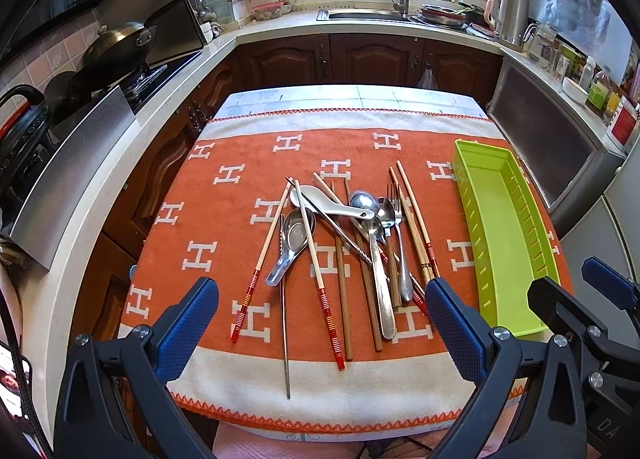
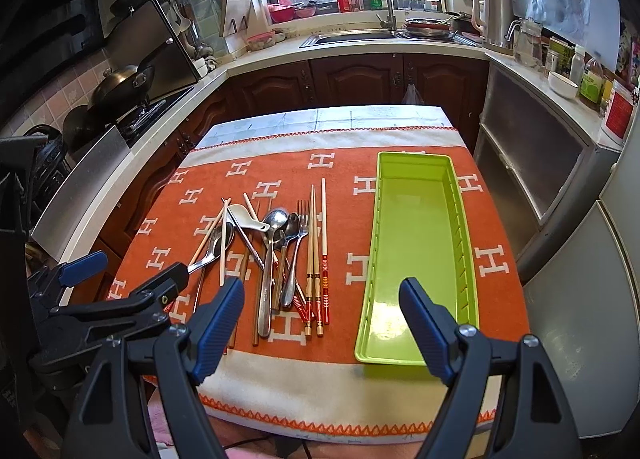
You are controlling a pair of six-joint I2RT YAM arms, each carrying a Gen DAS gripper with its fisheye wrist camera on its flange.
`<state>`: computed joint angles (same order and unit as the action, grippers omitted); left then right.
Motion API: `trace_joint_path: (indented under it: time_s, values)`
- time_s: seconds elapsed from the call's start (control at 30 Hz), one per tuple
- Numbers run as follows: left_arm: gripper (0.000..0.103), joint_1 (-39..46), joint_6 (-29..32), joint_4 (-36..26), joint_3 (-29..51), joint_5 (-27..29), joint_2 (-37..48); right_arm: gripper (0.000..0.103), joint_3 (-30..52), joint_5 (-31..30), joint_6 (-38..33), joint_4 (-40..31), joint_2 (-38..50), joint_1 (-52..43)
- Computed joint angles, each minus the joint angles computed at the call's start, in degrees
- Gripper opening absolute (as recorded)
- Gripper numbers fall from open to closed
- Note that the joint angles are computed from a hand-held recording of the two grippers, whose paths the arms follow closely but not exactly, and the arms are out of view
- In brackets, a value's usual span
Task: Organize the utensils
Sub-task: 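Lower the right tool onto the pile and grasp a red-banded chopstick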
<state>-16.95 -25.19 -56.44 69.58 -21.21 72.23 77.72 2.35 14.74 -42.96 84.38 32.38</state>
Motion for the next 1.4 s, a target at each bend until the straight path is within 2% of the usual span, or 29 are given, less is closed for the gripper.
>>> trace_joint_path:
  time_s: [0.23, 0.33, 0.53, 0.6, 0.8, 1.0, 1.07, 1.23, 1.4]
  values:
    - [0.102, 3.6, 3.5, 2.2, -1.0, 4.5, 0.5, 0.08, 2.9, -1.2, 0.4, -1.7, 3.4, -0.2]
    - [0.101, 6.5, 5.5, 3.8, -1.2, 4.3, 0.5, 0.079, 5.0, -2.3, 0.5, -2.2, 5.9, -1.0]
    - [0.101, 15.2, 10.9, 9.5, -3.2, 5.0, 1.3, 0.069, 11.2, -4.1, 0.6, -2.9, 13.8, -1.8]
    - [0.101, 19.4, 12.4, 9.9, -2.9, 7.4, 3.0, 0.063, 13.6, -5.1, 0.1, -3.5, 16.7, -1.8]
    - [0.101, 33.5, 14.8, 10.6, -2.2, 19.9, 10.5, 0.053, 21.0, -7.6, -1.4, -5.9, 24.8, -1.3]
    - [0.086, 37.9, 18.3, 14.5, -4.2, 23.5, 16.4, 0.051, 27.7, -12.6, -1.7, -7.8, 31.5, -0.2]
    - [0.077, 37.7, 19.5, 15.8, -4.6, 23.9, 18.0, 0.049, 29.8, -14.3, -2.0, -8.5, 33.8, 0.8]
    - [0.072, 35.6, 21.9, 17.8, -6.0, 24.1, 19.9, 0.04, 33.9, -16.8, -4.4, -9.0, 39.5, 4.9]
    - [0.066, 34.1, 23.5, 19.1, -6.4, 23.8, 21.3, 0.031, 36.9, -16.6, -6.5, -9.3, 43.8, 7.5]
